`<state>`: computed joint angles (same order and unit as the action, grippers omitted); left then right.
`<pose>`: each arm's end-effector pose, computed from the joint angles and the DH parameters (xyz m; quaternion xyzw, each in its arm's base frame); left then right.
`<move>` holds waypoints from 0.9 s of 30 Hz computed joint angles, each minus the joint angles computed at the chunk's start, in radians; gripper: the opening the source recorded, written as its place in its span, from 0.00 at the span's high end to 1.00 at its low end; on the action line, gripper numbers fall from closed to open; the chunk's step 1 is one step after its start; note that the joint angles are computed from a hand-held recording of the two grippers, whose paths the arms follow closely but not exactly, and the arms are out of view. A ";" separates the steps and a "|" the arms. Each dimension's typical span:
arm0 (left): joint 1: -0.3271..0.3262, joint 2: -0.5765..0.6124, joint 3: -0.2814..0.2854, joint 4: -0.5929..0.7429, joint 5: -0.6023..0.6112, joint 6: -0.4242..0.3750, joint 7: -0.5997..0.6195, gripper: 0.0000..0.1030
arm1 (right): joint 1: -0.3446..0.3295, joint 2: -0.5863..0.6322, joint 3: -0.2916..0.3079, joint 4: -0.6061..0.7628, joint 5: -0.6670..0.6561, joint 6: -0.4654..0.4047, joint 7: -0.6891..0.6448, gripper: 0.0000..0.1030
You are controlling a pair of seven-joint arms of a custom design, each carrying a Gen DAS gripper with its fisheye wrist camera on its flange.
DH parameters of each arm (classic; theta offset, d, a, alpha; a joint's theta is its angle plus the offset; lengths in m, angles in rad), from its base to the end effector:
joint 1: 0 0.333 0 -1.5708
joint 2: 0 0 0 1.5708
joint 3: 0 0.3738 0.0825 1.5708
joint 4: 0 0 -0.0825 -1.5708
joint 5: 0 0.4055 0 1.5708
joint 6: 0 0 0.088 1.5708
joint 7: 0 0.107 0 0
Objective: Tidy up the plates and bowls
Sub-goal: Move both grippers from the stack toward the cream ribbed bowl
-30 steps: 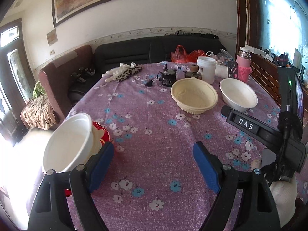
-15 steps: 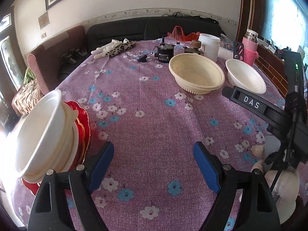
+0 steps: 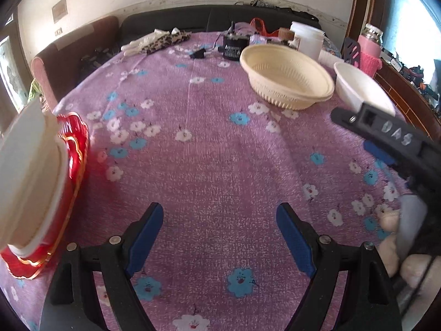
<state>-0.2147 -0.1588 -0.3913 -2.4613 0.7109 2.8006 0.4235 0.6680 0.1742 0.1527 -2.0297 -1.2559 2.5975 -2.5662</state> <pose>0.3923 -0.3143 0.4372 -0.6420 0.7020 -0.2355 0.1991 0.4227 0.4752 0.4390 -0.5246 0.7405 -0.1906 0.3744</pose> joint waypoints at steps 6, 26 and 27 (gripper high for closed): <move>-0.001 0.025 -0.007 0.007 0.089 -0.018 -0.071 0.14 | -0.002 -0.001 0.000 -0.002 0.003 0.006 0.005 0.22; -0.055 0.024 0.034 -0.004 -0.032 -0.013 0.079 0.00 | -0.020 0.007 -0.015 -0.021 -0.011 0.077 0.090 0.21; -0.060 0.018 0.038 -0.009 -0.063 -0.010 0.111 0.00 | -0.020 0.008 -0.015 -0.019 -0.008 0.078 0.083 0.20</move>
